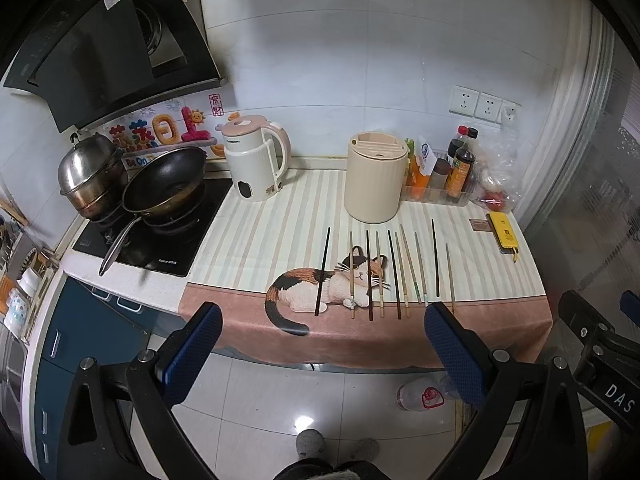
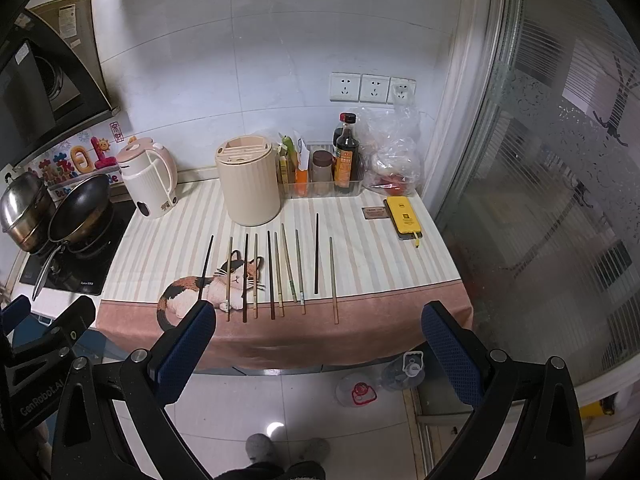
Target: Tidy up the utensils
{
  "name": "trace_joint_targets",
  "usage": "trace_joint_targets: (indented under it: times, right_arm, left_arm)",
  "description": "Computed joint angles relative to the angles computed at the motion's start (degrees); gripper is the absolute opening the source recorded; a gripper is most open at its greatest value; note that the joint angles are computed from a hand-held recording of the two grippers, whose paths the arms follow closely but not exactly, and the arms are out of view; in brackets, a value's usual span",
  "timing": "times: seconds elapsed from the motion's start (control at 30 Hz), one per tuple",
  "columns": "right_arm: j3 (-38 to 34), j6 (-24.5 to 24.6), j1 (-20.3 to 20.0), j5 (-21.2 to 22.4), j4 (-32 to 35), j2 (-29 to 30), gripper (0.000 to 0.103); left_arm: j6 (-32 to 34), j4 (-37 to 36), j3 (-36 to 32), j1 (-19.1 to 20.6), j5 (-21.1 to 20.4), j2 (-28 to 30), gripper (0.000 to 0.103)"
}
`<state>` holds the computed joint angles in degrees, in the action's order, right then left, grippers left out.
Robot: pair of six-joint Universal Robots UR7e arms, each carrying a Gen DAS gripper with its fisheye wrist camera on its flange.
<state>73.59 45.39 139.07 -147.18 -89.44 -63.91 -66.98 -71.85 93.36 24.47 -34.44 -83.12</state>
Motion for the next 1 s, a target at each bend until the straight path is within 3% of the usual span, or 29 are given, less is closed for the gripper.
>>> trace_joint_targets:
  times: [1.0]
  right_arm:
    - [-0.74, -0.25, 0.04, -0.37, 0.57, 0.18, 0.103]
  left_arm:
    - [-0.10, -0.14, 0.03, -0.08, -0.10, 0.20, 0.103]
